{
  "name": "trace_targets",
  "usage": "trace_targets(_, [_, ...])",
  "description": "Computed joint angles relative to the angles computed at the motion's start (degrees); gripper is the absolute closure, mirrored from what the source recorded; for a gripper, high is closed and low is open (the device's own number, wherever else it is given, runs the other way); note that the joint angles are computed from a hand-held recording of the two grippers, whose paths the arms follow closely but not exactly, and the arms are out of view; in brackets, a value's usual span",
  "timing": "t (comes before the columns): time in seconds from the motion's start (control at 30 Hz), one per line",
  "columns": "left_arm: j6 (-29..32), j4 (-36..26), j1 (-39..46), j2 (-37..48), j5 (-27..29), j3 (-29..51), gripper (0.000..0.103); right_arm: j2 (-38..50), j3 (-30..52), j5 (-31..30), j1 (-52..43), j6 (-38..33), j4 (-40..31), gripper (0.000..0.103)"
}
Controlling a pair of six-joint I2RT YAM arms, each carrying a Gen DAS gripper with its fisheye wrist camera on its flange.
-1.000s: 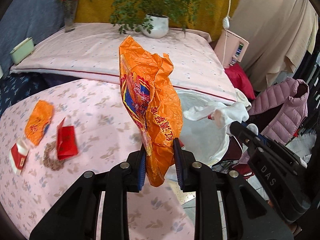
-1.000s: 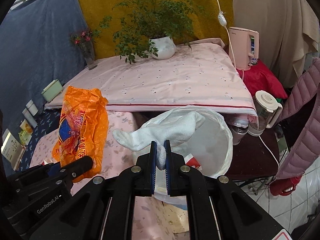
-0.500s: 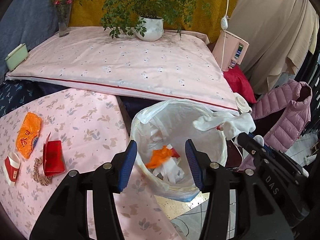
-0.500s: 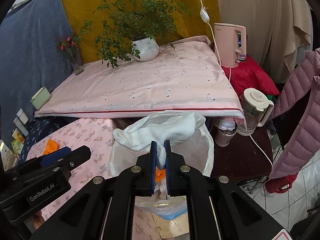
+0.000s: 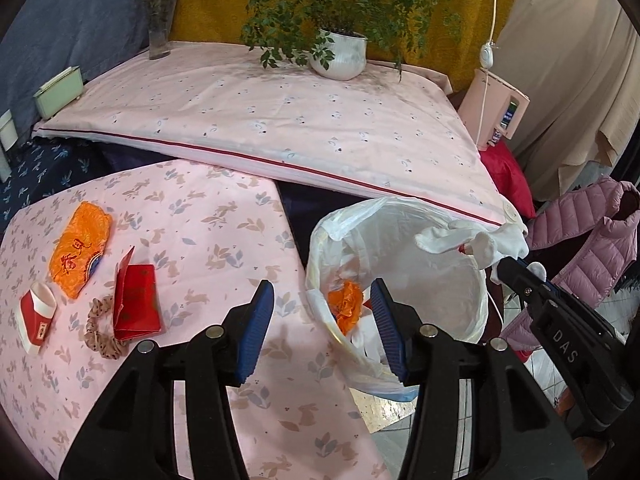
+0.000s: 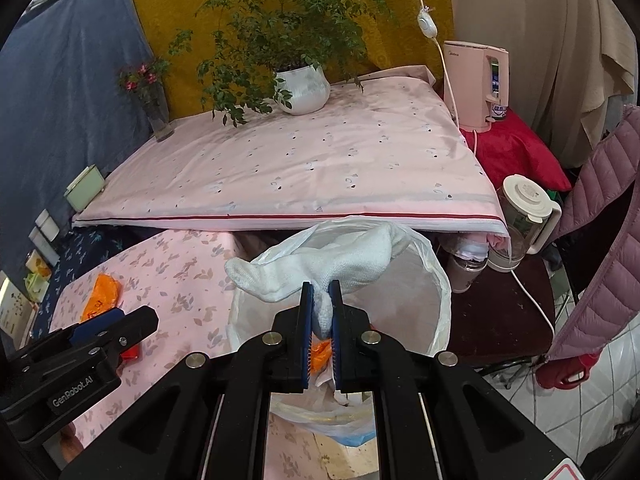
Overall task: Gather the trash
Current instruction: 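Carry both to the bin, dropping the bag from left while right drops the glove, then move both open grippers back over the table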
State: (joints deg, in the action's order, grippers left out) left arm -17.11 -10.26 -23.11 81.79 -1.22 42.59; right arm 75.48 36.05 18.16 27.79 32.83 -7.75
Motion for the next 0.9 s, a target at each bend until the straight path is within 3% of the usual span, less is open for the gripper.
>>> trace_targets(0.1, [0.2,0.1,1.2,-0.5,0.0,-0.7,0.052,0.8,0.9,1.1,1.1,0.3,-0.1,0.09])
trace_targets(0.17, [0.3,0.3,1.9,-1.2,-0.4,-1.5,0.046,0.9,1.6,2.8,2.4,0.8,-0.8,0.071])
trace_targets(0.23, [0.3,0.2,2.8,-2.1,-0.7,-2.4,0.041,0.5,1.9,4.0,3.8,1.4,-1.0,0.064])
trace_targets(0.47, [1.3,-0.5,7.8,-5.5,1.1,-5.8,0.039,2.4,5.1,6.5,10.1,3.0,-3.2,0.054])
trace_targets(0.9, [7.2,-3.0,22.8,-12.7,8.1,-11.9,0.038,11.2,12.6,9.8,22.1,8.9,-6.0,0.053])
